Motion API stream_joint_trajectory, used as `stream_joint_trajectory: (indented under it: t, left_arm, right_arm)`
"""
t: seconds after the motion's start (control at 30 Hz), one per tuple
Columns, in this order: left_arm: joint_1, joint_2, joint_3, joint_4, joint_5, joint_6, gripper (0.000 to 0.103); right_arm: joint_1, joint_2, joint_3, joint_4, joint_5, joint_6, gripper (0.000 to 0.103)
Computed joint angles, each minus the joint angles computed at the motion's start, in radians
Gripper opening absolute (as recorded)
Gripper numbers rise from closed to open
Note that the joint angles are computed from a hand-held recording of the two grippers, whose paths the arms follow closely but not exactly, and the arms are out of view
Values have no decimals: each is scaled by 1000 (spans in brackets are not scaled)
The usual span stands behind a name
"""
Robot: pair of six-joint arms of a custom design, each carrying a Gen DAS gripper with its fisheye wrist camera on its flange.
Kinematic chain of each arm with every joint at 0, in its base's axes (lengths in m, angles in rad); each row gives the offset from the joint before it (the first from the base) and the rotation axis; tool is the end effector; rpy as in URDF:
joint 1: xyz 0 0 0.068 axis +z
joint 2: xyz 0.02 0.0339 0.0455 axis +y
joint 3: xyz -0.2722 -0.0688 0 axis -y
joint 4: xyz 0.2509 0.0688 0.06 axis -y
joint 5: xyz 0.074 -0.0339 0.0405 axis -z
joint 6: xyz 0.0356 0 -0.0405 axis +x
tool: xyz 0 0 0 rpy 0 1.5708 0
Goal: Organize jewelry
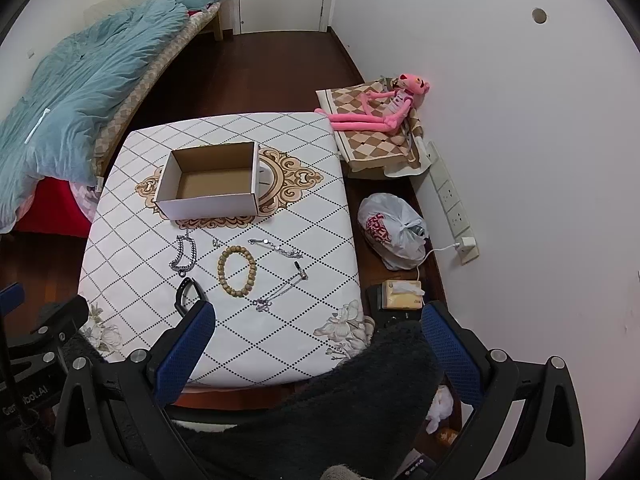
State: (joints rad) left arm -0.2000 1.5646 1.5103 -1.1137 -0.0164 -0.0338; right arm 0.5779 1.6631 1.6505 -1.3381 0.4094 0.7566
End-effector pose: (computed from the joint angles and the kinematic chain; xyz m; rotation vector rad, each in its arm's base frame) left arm 0.3089 -0.0620 0.3312 0.2228 2.7303 -0.0429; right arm 0.2758 0.1629 0.3373 0.3034 2.6903 -0.2563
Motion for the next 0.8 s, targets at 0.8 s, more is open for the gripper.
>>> stream_joint_trajectory:
  t: [0.8]
  left_arm:
    - [0,-1,29,-17,1,3,103]
  right_arm:
    - [1,0,24,-23,6,3,103]
